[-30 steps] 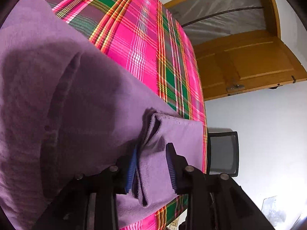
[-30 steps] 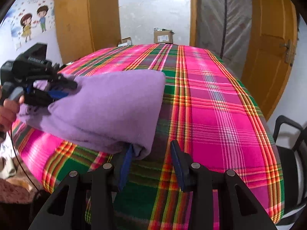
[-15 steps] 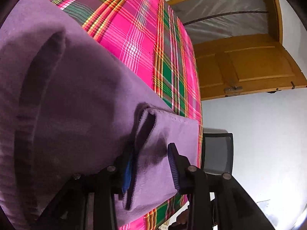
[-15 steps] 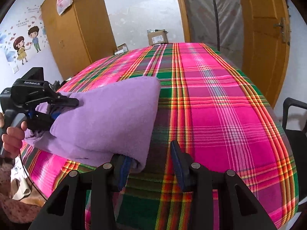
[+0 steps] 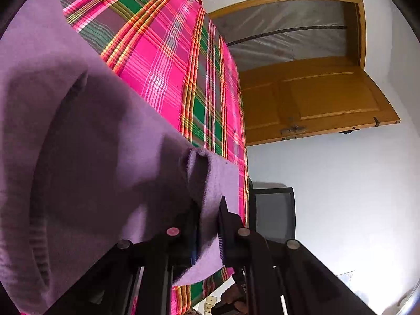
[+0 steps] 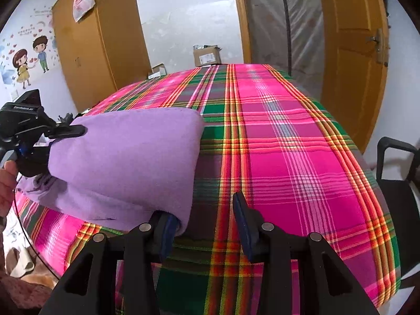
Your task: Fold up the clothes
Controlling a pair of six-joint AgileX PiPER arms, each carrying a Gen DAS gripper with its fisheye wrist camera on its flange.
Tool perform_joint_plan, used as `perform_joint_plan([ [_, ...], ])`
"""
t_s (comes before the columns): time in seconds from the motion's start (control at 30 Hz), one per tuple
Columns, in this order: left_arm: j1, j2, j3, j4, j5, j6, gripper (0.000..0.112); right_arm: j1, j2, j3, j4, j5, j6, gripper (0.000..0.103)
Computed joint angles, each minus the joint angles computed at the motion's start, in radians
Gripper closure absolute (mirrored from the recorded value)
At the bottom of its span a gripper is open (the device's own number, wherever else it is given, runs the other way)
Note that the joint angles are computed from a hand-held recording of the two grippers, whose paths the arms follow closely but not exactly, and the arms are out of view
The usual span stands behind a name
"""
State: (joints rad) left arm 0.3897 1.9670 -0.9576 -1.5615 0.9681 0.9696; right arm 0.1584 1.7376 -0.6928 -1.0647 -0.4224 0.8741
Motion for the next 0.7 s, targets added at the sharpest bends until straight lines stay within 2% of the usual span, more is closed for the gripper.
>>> perform_joint_plan([
  [0.17,-0.01,0.055,-0.02,0.016,-0.037,-0.036,0.1,0.013,-0.009,0.0,-0.035,0.038,0.024,0.062],
  [0.3,-0.023,0.061,-0.022,0.014,-0.053,-0.035,0.099,0.048,-0.027,0.01,0.009,0.1,-0.05,0.062],
  [0.4,-0.03,0.065,-0.037,0.04,-0.063,-0.063,0.099,0.045,-0.038,-0.005,-0.145,0.126,0.068,0.062],
  [0.53,-0.021,0.067,-0.045,0.058,-0.049,-0.086,0.098,0.009,-0.064,-0.015,-0.383,0.114,0.241,0.062],
  [0.6,-0.018,0.069,-0.046,0.061,-0.045,-0.099,0.098,-0.02,-0.083,-0.009,-0.46,0.068,0.296,0.062],
  [0.7,-0.023,0.069,-0.048,0.07,-0.05,-0.107,0.098,-0.123,-0.088,-0.04,-0.666,-0.134,0.482,0.062],
])
